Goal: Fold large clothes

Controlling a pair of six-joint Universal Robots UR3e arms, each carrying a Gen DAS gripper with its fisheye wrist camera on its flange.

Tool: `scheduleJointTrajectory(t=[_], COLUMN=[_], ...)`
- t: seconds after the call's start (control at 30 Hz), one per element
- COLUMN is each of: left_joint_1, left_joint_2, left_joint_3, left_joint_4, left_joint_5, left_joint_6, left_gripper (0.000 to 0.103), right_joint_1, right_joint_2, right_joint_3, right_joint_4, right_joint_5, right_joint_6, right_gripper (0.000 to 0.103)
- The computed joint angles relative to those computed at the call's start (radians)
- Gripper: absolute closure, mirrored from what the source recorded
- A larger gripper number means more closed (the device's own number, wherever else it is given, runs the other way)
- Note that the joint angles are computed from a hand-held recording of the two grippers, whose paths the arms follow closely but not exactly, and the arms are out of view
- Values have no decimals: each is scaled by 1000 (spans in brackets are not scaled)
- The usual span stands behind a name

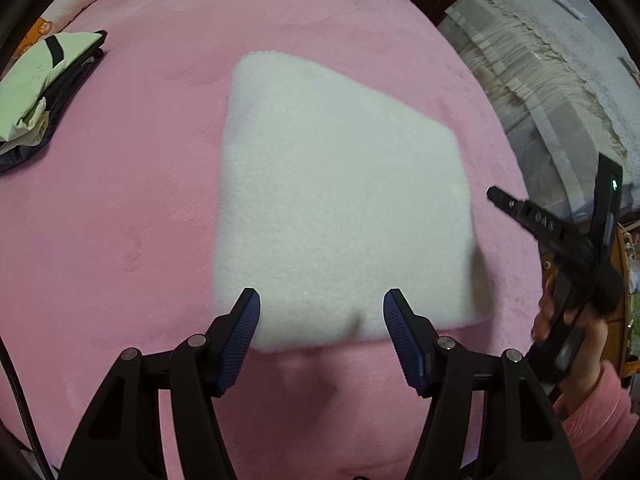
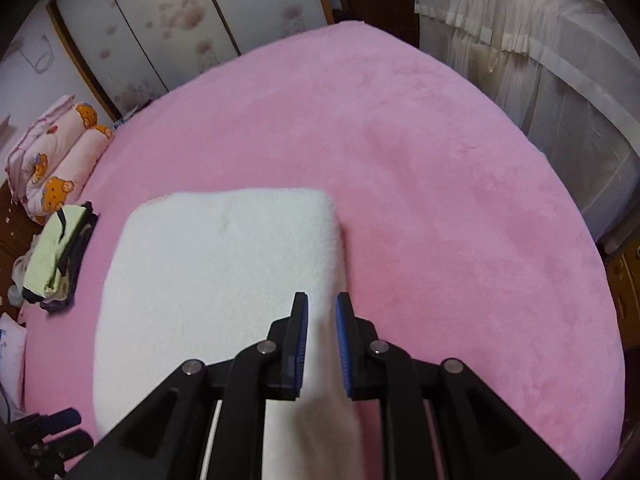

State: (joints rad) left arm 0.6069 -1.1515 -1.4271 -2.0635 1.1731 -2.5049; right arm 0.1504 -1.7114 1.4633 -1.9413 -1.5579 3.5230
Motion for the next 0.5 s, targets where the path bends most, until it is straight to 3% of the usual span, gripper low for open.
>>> scheduleJointTrajectory(t=[0.13,0.2,0.27,0.37,0.5], left_joint_1=[0,10,-10,-48,-152], left_joint_2=[-5,2,6,23,0], left_joint_3=[-27,-48,-76,-143,-225], left_joint_4=[-18,-33,-12,51,219], left_joint_5=[-35,-67,-84,-83,-3], left_joint_6=[14,36,40,49,-80], left_gripper=[42,71,88,95,95], right_joint_1=[-32,-9,32,86,186], right_joint_2=[-136,-184,-182,-146,-44], right_joint_3=[145,233,306,356,316], right_joint_4=[-30,-83,-174,-273,-340], right_joint_5=[192,260,297,336,291], right_joint_6=[14,13,18,53,102], right_gripper=[89,89,92,101,103])
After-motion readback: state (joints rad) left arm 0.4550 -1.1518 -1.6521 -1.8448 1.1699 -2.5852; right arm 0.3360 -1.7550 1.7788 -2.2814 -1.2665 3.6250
